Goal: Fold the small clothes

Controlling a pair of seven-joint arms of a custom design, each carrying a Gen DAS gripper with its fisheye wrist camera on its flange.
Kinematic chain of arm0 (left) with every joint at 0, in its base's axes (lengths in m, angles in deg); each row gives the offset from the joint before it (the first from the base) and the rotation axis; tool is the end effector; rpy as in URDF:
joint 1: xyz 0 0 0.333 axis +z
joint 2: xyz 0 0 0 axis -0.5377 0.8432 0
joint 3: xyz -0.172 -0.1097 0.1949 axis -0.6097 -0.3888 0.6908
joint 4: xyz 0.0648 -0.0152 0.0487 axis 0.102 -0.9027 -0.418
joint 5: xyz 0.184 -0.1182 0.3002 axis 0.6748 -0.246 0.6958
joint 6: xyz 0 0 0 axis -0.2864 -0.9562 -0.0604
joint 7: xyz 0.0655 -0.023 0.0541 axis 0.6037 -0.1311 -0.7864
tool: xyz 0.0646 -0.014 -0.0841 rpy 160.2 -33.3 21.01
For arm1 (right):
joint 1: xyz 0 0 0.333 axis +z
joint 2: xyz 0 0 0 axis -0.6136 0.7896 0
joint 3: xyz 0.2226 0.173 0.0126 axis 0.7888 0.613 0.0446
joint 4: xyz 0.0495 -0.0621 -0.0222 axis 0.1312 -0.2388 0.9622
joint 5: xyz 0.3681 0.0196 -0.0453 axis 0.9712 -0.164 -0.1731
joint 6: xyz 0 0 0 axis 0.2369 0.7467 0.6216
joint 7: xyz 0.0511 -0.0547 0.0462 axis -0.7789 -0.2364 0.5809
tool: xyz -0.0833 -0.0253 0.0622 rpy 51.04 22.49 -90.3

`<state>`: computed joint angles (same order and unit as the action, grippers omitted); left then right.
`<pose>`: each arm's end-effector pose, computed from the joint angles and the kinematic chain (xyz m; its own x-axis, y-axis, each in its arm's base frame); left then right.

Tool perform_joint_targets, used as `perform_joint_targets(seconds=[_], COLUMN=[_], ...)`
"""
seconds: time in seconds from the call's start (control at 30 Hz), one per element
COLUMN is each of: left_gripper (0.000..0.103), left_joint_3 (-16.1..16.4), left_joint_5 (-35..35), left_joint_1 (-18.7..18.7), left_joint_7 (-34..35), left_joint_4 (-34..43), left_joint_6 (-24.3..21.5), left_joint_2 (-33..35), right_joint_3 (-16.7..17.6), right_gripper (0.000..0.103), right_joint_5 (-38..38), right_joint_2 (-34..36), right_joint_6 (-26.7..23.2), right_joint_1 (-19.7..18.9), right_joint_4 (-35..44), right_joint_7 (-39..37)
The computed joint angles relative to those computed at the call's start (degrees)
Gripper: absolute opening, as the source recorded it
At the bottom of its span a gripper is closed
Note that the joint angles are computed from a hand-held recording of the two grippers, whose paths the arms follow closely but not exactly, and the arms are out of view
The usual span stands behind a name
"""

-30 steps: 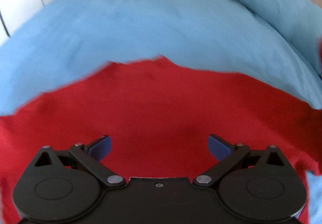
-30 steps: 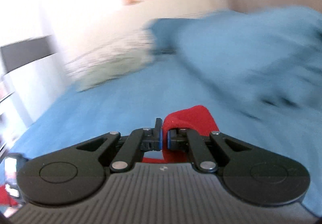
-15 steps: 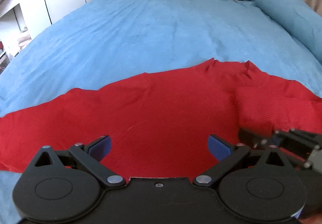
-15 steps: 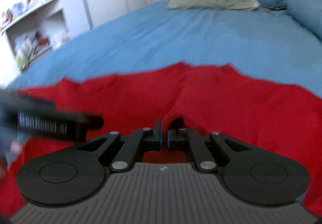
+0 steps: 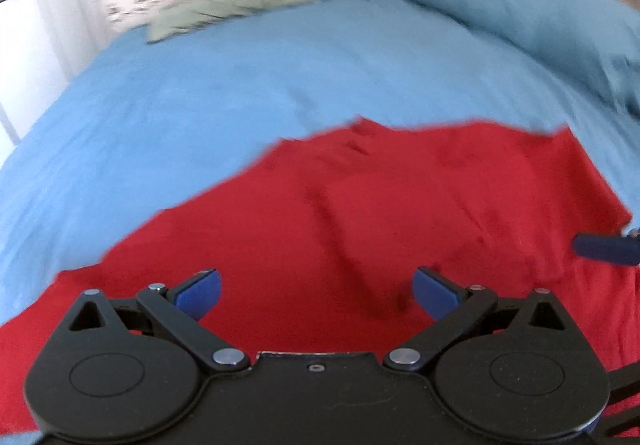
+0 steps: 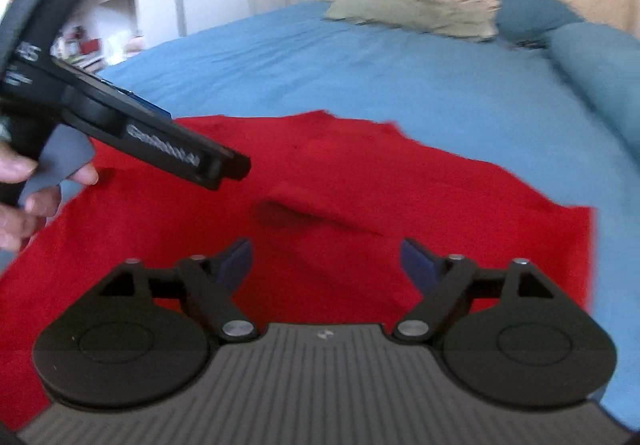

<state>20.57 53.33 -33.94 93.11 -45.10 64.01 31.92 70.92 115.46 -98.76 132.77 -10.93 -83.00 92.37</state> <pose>0.4884 -0.1576 0.5332 -0.0033 -0.9943 -0.1069 -0.7591 0.0721 -0.6469 0.4838 0.1538 0.4830 0.6372 -0.7662 0.0831 -0.4255 -0.4396 -0.7910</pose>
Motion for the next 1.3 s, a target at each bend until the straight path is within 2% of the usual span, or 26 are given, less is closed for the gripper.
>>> perform_joint_targets(seconds=[0.1,0.17,0.3,0.43,0.57,0.6,0.7,0.8,1.0,1.13,1.2,1.3], left_gripper=[0.092,0.092,0.091,0.084,0.082,0.081,0.079,0.076,0.062,0.048,0.045,0.045], left_joint_3=[-0.9,-0.9,-0.3,0.4,1.4,1.9,3.7,2.0,0.9,-0.1,-0.4,-0.1], left_joint_5=[2.6,3.9,7.6,11.8,16.7,16.7,11.4,12.5,8.1,6.1,5.3,3.5], left_joint_1=[-0.6,-1.2,-1.7,-1.6,-0.5,-0.2,0.6,2.9,5.3,7.4,8.5,8.3], left_joint_7=[0.9,0.9,-2.6,-9.7,-20.7,-22.8,-22.7,-25.5,-28.3,-31.7,-33.2,-29.3], left_joint_4=[0.9,1.3,1.8,3.9,3.4,2.1,-3.0,-5.7,-8.1,-9.1,-9.9,-9.9], left_joint_6=[-0.6,-0.6,1.2,1.0,-1.3,-1.0,4.4,6.3,10.9,13.5,15.7,18.0], left_joint_2=[2.6,4.1,5.8,7.8,7.0,6.0,3.2,1.1,-0.6,-1.1,-1.3,-0.4], right_joint_3=[-1.0,-2.4,-3.4,-3.2,-2.8,-2.7,-2.4,-2.1,-1.5,-1.1,-1.0,-1.1], right_gripper=[0.098,0.098,0.098,0.098,0.097,0.097,0.097,0.097,0.097,0.097,0.097,0.097], right_joint_5=[0.5,2.0,6.5,7.7,8.8,8.8,9.2,9.6,9.3,8.9,8.7,8.6], right_joint_2=[-1.6,-2.3,-1.3,-0.9,-1.0,-0.9,-0.8,-1.2,0.3,0.2,0.0,-0.3], right_joint_6=[0.9,-0.6,1.2,-0.2,-1.0,-1.2,-2.0,-1.8,-2.2,-2.4,-2.2,-2.2], right_joint_1=[-0.4,-0.4,-0.2,-2.3,-4.1,-4.4,-5.3,-5.6,-6.1,-6.8,-6.9,-6.8], right_joint_4=[-2.9,-3.7,-3.8,-3.5,-3.7,-3.5,-3.2,-3.6,-1.9,-1.9,-2.1,-2.4], right_joint_7=[1.2,0.9,-1.9,-0.3,-0.2,0.0,0.6,0.7,1.9,2.7,3.0,3.1])
